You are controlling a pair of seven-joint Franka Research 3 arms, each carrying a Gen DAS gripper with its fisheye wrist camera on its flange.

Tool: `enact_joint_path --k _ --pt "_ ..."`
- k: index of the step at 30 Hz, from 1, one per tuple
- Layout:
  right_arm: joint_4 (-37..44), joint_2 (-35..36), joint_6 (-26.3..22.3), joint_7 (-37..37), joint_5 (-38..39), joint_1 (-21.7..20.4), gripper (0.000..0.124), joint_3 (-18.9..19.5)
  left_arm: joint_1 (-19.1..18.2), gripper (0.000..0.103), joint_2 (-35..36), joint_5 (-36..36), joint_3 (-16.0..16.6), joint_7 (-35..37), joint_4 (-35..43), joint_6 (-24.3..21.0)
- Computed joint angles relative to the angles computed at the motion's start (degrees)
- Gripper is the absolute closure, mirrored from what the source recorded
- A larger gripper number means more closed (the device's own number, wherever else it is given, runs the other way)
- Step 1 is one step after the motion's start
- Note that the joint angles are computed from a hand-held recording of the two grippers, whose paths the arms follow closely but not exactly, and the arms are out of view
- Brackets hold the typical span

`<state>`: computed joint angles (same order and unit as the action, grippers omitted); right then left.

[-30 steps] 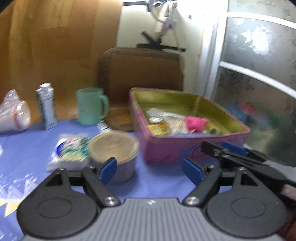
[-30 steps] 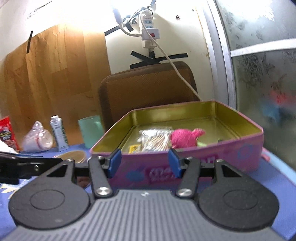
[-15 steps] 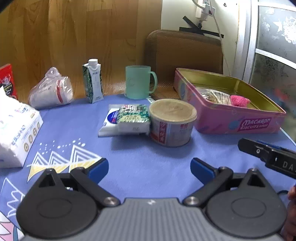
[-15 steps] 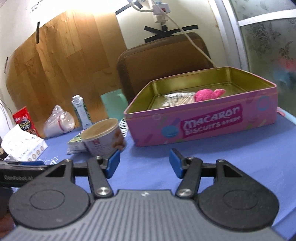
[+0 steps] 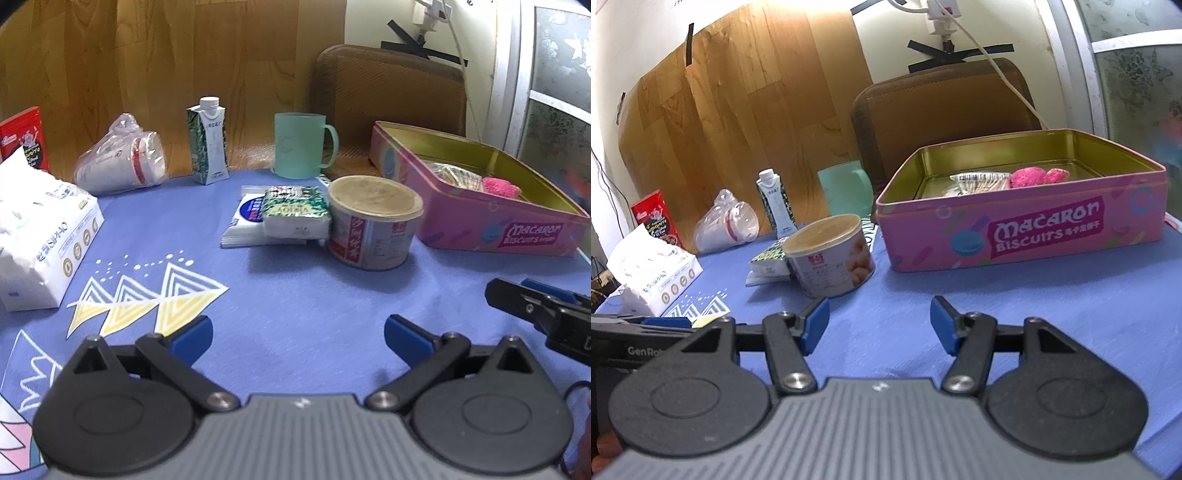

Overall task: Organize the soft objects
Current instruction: 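Move the right gripper back from the tin over the table, then grasp the green-and-white tissue pack with the right gripper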

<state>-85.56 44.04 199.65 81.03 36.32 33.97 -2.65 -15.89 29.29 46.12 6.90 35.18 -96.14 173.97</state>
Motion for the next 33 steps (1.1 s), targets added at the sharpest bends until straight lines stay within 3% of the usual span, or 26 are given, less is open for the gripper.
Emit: enact_joint_path --k 5,8,12,17,19,20,26,28,33 --pt "0.3 0.1 -1.1 -0.3 -0.3 0.5 0.061 -0.3 -1.1 0.000 0.5 1.4 1.1 -1.1 0.9 -2.7" --pt "0.4 0.1 -1.9 -0.2 -1.3 0.4 0.061 -0.1 -0.1 0.000 0.7 1.6 0.1 -1.1 1.2 -3.9" --pt "0.7 0.2 -2.7 -0.1 -3.2 0.2 0.061 0.3 1.1 0.000 0.6 1.3 0.0 -2.2 0.3 -1.4" --pt "1.5 0.8 -3.8 0.0 -4.8 1.0 0.061 -0.3 -5.6 0.000 0.3 10.6 10.5 -15.6 -0.6 2.8" --pt "1.9 1.0 -4.5 0.3 -5.3 1.4 0.061 -0.8 -9.7 0.000 0.4 18.2 16.4 -24.4 -0.5 4.1" --pt "2.2 1.2 -4.8 0.4 -5.5 1.6 0.061 -1.0 -10.5 0.000 0.5 21.0 17.8 -27.2 -0.3 4.4" --pt "3.2 1.6 -6.4 0.3 -8.8 1.2 0.061 -0.2 -1.3 0.000 -0.5 20.0 9.4 -22.8 -1.5 6.9" --pt "3.6 1.9 -7.1 0.4 -9.8 1.3 0.061 -0.1 -0.2 0.000 -0.5 19.4 9.0 -22.1 -2.0 8.7" --pt "5.5 3.0 -9.3 2.1 -10.8 3.7 0.061 -3.1 -10.9 0.000 1.2 29.4 24.0 -36.7 -0.9 12.3"
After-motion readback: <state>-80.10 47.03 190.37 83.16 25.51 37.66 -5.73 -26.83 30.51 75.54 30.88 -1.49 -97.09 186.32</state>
